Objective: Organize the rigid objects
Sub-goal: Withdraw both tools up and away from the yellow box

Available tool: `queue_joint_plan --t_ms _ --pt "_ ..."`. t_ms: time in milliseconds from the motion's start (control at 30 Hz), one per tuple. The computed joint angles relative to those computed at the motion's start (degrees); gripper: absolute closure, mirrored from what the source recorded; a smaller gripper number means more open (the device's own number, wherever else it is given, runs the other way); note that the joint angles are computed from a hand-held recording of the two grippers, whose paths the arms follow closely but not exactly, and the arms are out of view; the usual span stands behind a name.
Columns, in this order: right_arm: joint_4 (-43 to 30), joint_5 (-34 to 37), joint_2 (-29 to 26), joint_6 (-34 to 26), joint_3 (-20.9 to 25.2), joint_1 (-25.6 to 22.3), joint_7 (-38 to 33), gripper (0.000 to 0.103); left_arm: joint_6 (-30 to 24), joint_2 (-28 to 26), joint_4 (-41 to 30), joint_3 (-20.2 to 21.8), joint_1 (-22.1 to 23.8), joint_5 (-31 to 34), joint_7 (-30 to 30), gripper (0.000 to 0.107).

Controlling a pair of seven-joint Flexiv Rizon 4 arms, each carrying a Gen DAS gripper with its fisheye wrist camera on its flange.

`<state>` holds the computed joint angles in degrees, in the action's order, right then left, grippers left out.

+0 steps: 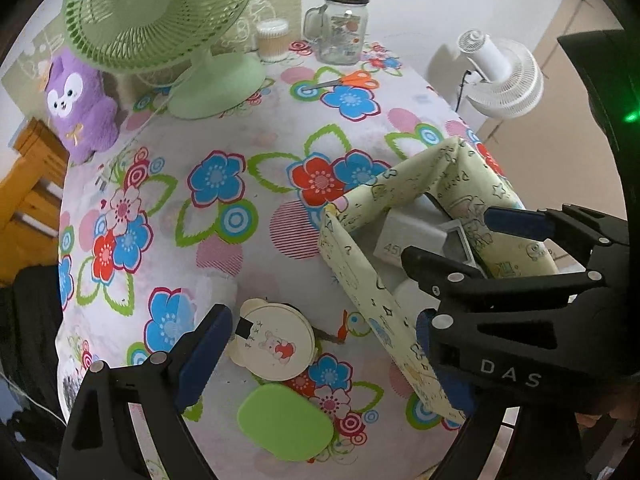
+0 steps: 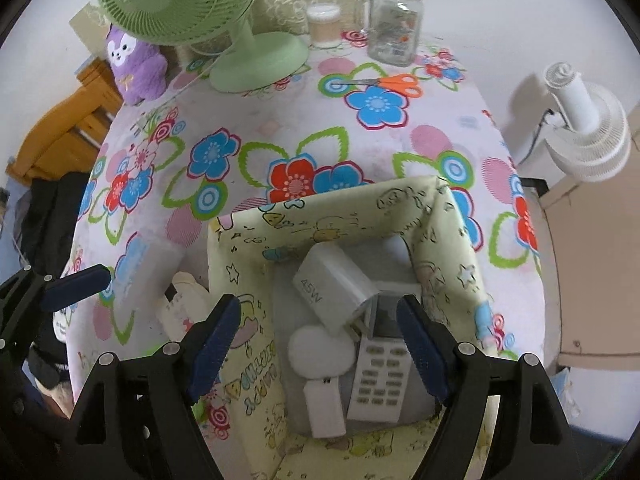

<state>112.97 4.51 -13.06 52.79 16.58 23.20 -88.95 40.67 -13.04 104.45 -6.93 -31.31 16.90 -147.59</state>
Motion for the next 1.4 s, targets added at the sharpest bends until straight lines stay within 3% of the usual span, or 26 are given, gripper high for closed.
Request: queue_joint_plan --t_ms 667,1400 --pt "9.3 -4.2 10.4 4.8 -0.2 1.6 11.4 0.021 -1.5 6.8 3.4 -2.1 -0.3 3.9 0.4 0.012" --pt "15.4 -8.9 17.2 6.4 2.1 5.6 25.2 0.021 -0.5 18.4 15.1 -4.8 3.7 2.9 3.6 0.012"
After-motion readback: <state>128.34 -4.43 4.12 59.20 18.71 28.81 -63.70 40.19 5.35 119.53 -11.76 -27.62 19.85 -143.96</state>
